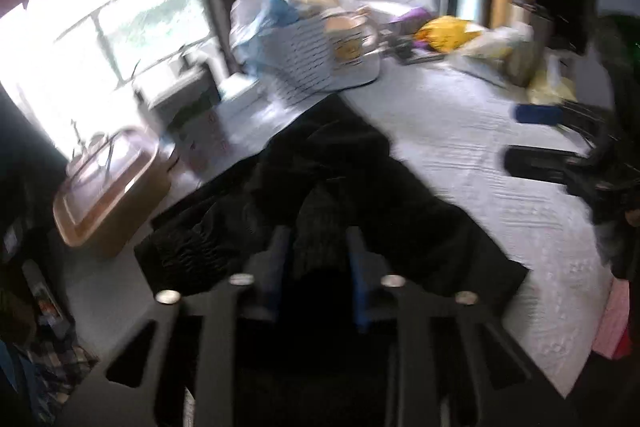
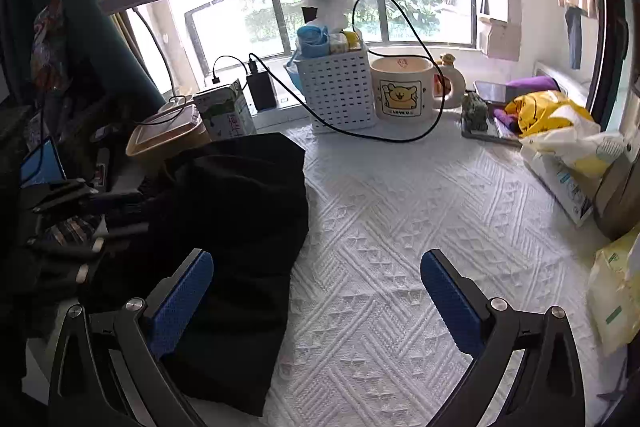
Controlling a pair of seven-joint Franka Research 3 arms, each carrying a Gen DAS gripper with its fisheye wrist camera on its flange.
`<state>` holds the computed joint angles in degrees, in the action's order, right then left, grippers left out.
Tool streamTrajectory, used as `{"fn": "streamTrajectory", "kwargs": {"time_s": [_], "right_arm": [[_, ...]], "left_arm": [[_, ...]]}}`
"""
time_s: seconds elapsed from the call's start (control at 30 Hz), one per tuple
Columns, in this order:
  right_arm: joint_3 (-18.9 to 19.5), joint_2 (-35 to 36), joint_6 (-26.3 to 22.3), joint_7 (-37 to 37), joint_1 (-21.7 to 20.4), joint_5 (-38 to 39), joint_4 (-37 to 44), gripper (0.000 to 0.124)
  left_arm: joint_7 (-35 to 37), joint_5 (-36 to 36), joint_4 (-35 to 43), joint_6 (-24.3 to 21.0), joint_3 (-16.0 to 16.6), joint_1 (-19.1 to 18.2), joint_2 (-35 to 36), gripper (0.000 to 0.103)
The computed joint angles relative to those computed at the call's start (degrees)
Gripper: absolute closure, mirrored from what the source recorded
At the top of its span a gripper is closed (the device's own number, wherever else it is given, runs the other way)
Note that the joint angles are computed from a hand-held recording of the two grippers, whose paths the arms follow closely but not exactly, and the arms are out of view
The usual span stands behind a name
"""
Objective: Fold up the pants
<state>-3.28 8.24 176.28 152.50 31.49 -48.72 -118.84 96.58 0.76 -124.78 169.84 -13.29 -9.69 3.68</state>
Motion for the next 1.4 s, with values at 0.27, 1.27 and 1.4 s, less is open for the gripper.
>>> {"fn": "streamTrajectory", "kwargs": {"time_s": [0.27, 1.27, 1.4], "right_arm": [[1.69, 2.46, 1.10, -10.74, -1.34, 11.23, 0.94, 0.021], [8.84, 39.33, -23.55, -56.95, -1.82, 42.66, 55.72, 0.072], [3.57, 33.49, -19.41, -54.47, 1.41, 43.41, 47.51, 0.071]], "left_arm": [[-8.40, 3.16, 2.20, 1.22, 3.37, 3.20, 1.85, 0.093], [4.43, -24.10, -2.05, 6.34, -0.81, 13.55, -0.55, 0.041], [24.18, -44.17, -3.29, 1.44, -1.57, 10.50, -4.19, 0.041]]}}
